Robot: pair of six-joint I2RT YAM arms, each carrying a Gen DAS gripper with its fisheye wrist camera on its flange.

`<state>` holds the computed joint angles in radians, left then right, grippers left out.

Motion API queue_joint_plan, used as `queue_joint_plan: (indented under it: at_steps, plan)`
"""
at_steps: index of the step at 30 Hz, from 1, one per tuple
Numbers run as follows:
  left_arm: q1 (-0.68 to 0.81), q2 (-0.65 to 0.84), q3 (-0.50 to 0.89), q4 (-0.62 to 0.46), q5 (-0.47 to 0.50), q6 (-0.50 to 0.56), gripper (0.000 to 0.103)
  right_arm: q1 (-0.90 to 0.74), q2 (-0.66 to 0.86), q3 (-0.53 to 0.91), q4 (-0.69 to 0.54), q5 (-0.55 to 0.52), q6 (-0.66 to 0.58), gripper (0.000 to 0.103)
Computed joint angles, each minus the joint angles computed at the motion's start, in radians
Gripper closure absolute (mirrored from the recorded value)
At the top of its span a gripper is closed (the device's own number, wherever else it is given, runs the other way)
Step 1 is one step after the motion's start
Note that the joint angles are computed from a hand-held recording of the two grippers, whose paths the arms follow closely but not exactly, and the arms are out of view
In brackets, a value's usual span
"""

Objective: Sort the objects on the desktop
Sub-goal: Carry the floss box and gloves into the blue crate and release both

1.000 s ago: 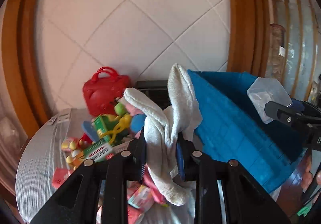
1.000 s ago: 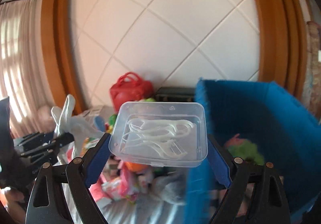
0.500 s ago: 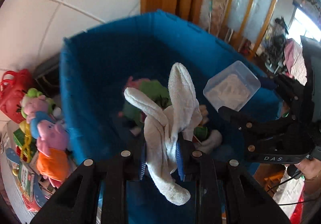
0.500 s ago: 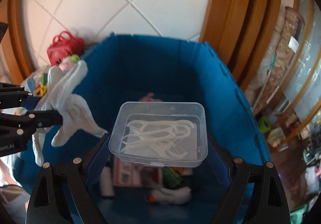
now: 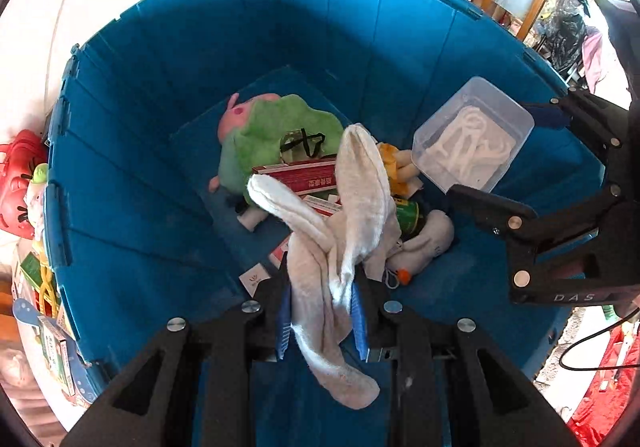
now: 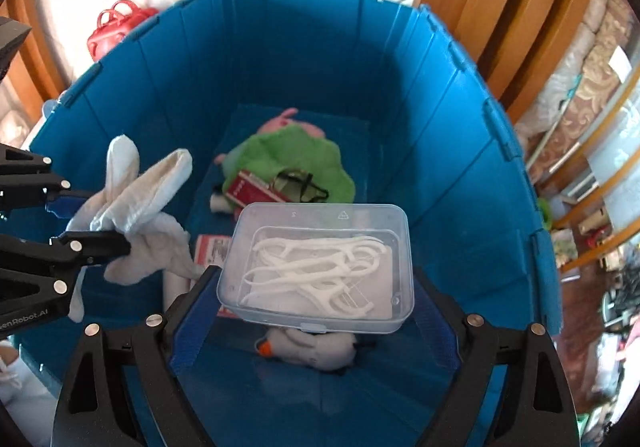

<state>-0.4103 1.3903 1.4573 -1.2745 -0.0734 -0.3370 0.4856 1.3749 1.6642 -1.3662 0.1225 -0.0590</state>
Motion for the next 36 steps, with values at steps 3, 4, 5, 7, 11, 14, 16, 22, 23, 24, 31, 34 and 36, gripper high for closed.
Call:
queue_joint_plan:
  at_steps: [3,4,5,7,11,14,16,22,23,24,31,34,36]
  plan:
    - [0.015,0.03,0.019,-0.004,0.002,-0.006,0.079,-0.031,0.041,0.032,-0.023,-0.039,-0.006,0.013]
    - [0.018,0.038,0.024,-0.005,-0.01,-0.006,0.079,-0.037,0.056,0.045,-0.034,-0.052,-0.006,0.013]
    - [0.03,0.053,0.028,0.003,-0.016,0.004,0.079,-0.052,0.082,0.071,-0.057,-0.081,-0.009,0.013]
    - [0.037,0.069,0.032,0.007,-0.016,0.0,0.079,-0.07,0.116,0.1,-0.083,-0.1,-0.014,0.013]
    - [0.044,0.096,0.042,-0.003,-0.024,0.0,0.078,-0.084,0.157,0.127,-0.109,-0.095,-0.029,0.013]
    - [0.039,0.117,0.053,-0.015,-0.045,-0.005,0.069,-0.091,0.163,0.124,-0.117,-0.103,-0.036,0.013]
    - [0.033,0.13,0.058,-0.019,-0.053,-0.004,0.058,-0.093,0.163,0.121,-0.119,-0.101,-0.039,0.013]
    - [0.036,0.135,0.05,-0.014,-0.076,-0.007,0.041,-0.092,0.168,0.118,-0.128,-0.084,-0.048,0.013]
    - [0.039,0.137,0.049,-0.01,-0.081,-0.004,0.041,-0.091,0.168,0.117,-0.129,-0.081,-0.049,0.013]
    - [0.03,0.131,0.054,-0.02,-0.093,-0.011,0.041,-0.092,0.168,0.117,-0.129,-0.081,-0.052,0.013]
    - [-0.004,0.061,0.059,-0.042,-0.174,-0.011,0.034,-0.094,0.157,0.106,-0.119,-0.067,-0.046,0.008]
    - [-0.022,0.014,0.058,-0.042,-0.207,-0.023,0.029,-0.084,0.139,0.096,-0.104,-0.047,-0.034,0.004]
    - [-0.035,-0.018,0.053,-0.039,-0.222,-0.032,0.028,-0.074,0.107,0.075,-0.071,-0.02,-0.024,0.0]
